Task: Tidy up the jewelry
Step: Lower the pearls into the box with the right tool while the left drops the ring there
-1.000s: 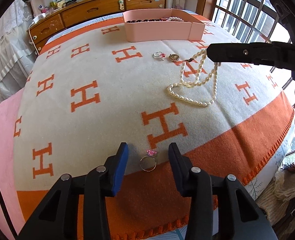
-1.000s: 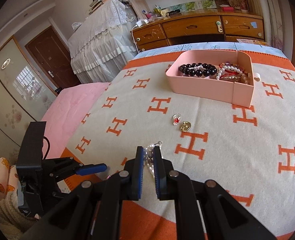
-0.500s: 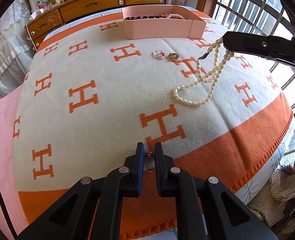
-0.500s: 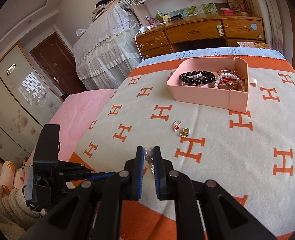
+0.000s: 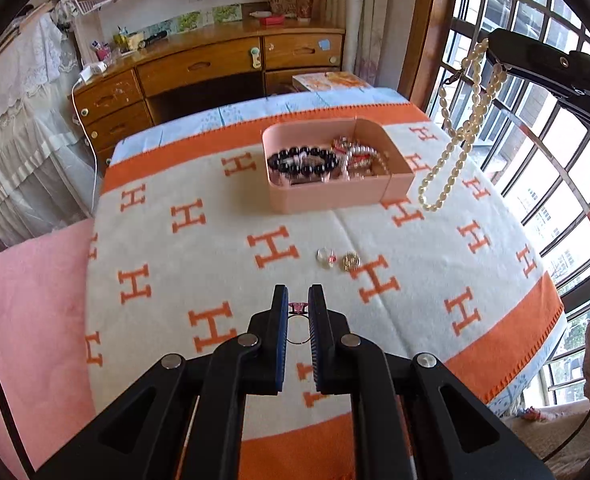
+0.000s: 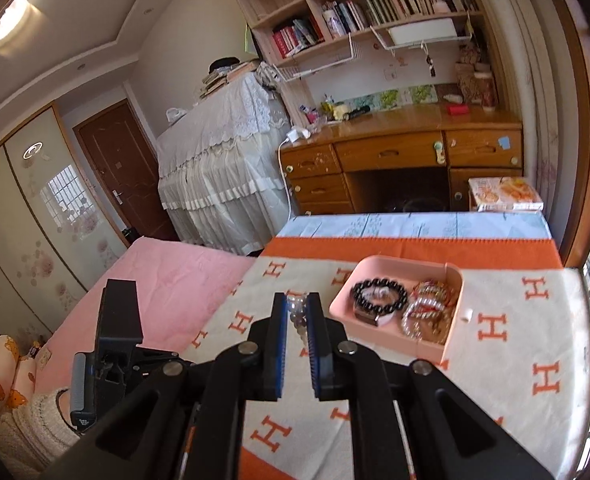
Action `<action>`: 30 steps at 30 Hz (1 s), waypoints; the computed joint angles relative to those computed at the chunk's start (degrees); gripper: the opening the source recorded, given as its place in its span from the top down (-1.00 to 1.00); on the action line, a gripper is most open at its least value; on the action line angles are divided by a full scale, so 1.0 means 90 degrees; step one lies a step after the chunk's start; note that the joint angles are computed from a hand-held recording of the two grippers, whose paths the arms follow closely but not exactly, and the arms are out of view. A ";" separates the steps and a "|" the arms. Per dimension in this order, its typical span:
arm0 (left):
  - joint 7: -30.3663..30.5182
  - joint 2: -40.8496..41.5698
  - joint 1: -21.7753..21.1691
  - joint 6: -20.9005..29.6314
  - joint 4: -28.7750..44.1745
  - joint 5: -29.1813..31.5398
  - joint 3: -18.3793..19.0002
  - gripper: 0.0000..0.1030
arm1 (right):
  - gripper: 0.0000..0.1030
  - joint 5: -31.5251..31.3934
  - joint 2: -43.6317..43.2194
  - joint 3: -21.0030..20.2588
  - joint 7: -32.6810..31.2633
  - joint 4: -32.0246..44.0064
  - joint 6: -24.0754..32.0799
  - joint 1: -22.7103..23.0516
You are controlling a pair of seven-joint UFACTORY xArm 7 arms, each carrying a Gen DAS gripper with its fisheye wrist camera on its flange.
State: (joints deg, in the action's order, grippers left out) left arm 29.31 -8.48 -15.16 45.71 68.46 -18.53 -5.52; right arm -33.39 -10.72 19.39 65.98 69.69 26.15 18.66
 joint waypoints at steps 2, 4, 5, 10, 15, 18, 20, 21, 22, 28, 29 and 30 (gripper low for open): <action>-0.0136 0.0238 -0.0030 -0.0092 0.0401 0.0118 -0.0081 0.85 | 0.82 -0.0122 0.0036 -0.0026 -0.0004 0.0216 0.0180 -0.0082; -0.0322 0.0557 -0.0071 -0.0114 0.0870 0.0269 -0.0172 0.85 | 0.82 -0.0345 0.0120 -0.0038 0.0090 0.0411 0.0353 -0.0175; -0.0415 0.0724 -0.0091 -0.0116 0.1098 0.0331 -0.0209 0.85 | 0.82 -0.0407 0.0172 -0.0074 0.0100 0.0496 0.0434 -0.0199; -0.0985 0.1702 -0.0219 0.0098 0.2302 0.0652 -0.0363 0.85 | 0.82 -0.0245 0.0428 -0.0398 0.0055 0.0544 0.0462 -0.0201; -0.1468 0.2723 -0.0378 0.0343 0.3394 0.0829 -0.0459 0.85 | 0.82 0.0276 0.0634 -0.0708 -0.0163 0.0293 0.0250 -0.0189; -0.1674 0.3241 -0.0484 0.0481 0.3902 0.0920 -0.0488 0.85 | 0.82 0.0556 0.0814 -0.0840 -0.0305 0.0192 0.0163 -0.0193; -0.1787 0.3449 -0.0548 0.0521 0.4054 0.0971 -0.0497 0.85 | 0.82 0.0829 0.0918 -0.0930 -0.0476 0.0104 0.0092 -0.0184; -0.1831 0.3568 -0.0580 0.0563 0.4163 0.1001 -0.0500 0.85 | 0.82 0.0973 0.0973 -0.0968 -0.0580 0.0076 0.0087 -0.0178; -0.1864 0.3644 -0.0606 0.0570 0.4213 0.1025 -0.0504 0.85 | 0.82 0.1097 0.1021 -0.1005 -0.0672 0.0048 0.0104 -0.0175; -0.1982 0.4080 -0.0731 0.0741 0.4585 0.1109 -0.0523 0.85 | 0.80 0.1615 0.1306 -0.1125 -0.1147 0.0037 0.0211 -0.0111; -0.2002 0.4133 -0.0750 0.0763 0.4626 0.1119 -0.0522 0.85 | 0.80 0.1686 0.1344 -0.1144 -0.1190 0.0042 0.0220 -0.0099; -0.2027 0.4174 -0.0768 0.0777 0.4655 0.1128 -0.0521 0.85 | 0.80 0.1791 0.1382 -0.1158 -0.1262 0.0056 0.0242 -0.0089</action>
State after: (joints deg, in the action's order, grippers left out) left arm 11.07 29.09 -22.07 52.70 110.35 -8.38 -10.21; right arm -17.27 1.72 8.97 54.63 70.19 28.33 17.86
